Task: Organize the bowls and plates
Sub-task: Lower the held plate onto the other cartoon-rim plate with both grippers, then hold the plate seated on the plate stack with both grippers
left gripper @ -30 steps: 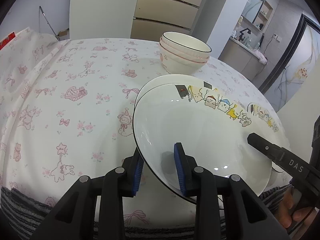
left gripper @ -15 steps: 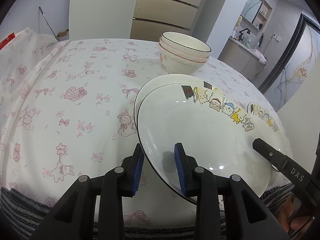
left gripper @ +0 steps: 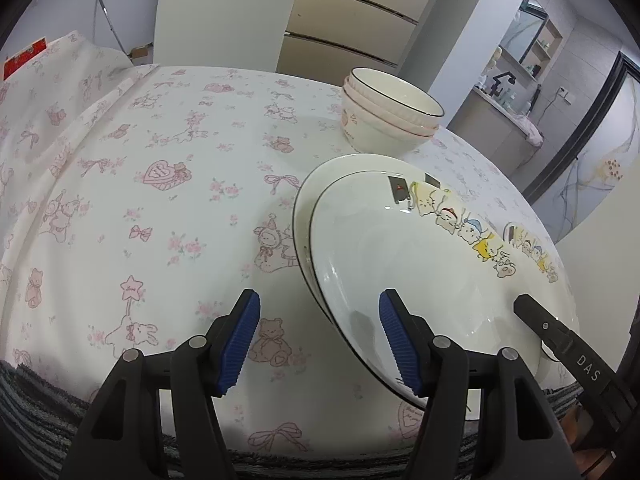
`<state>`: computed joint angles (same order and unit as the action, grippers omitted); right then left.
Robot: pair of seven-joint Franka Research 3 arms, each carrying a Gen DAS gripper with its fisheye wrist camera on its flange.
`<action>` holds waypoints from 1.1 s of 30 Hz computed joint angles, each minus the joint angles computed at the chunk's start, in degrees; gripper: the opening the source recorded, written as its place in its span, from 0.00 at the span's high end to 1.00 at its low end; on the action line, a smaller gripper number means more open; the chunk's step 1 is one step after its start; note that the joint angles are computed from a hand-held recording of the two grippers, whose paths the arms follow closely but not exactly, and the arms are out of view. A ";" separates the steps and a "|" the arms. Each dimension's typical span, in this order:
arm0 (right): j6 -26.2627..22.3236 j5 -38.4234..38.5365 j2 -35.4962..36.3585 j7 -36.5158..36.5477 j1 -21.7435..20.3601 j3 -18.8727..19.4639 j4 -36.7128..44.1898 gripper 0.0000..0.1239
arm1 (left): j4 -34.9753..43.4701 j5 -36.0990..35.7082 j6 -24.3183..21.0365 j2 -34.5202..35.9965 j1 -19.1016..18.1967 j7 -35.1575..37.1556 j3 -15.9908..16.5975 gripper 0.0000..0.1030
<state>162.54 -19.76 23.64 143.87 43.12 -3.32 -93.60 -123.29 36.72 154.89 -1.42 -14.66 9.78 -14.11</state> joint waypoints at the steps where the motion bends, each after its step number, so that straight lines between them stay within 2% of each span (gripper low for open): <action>1: -0.45 -0.21 0.13 -0.01 0.17 -0.14 0.30 0.87 | -0.04 0.15 -0.16 -0.03 0.01 -0.35 0.00 0.44; 2: -0.98 -0.28 0.32 -0.14 0.20 -0.12 0.72 0.87 | -0.49 0.62 0.79 -0.22 0.10 -1.00 0.07 0.51; 3: -1.25 -0.11 0.49 -0.36 0.05 0.07 1.01 0.87 | -1.53 0.76 4.15 -0.52 0.40 -1.37 0.37 0.62; 4: -1.60 0.43 0.70 -1.05 -0.35 0.57 1.38 0.87 | -1.84 0.63 5.14 -0.68 0.48 -1.41 0.35 0.65; 8: -3.86 1.21 1.74 -3.10 -0.56 1.05 3.45 0.88 | -0.90 2.98 3.07 -0.61 0.38 -2.02 -0.25 0.67; 16: -7.32 -2.31 3.58 -1.68 0.94 -0.37 6.75 0.89 | -1.07 2.87 3.49 -0.64 0.42 -1.77 -0.16 0.67; 21: -4.77 -2.53 3.55 0.25 0.53 -0.56 5.71 0.90 | -1.63 6.70 2.93 -1.74 0.75 -5.21 -0.42 0.67; 23: -4.47 -3.02 3.48 0.95 0.88 -1.09 5.53 0.90 | -2.38 6.82 4.25 -2.18 1.01 -5.74 -0.33 0.70; 25: -4.41 -3.73 3.57 1.74 1.27 -1.58 5.63 0.90 | -3.12 5.37 6.56 -2.19 1.32 -5.01 -0.02 0.82; 33: -5.50 -4.75 3.99 1.98 1.42 -1.52 6.49 0.90 | -1.96 6.71 4.32 -1.66 1.27 -5.01 -0.69 0.84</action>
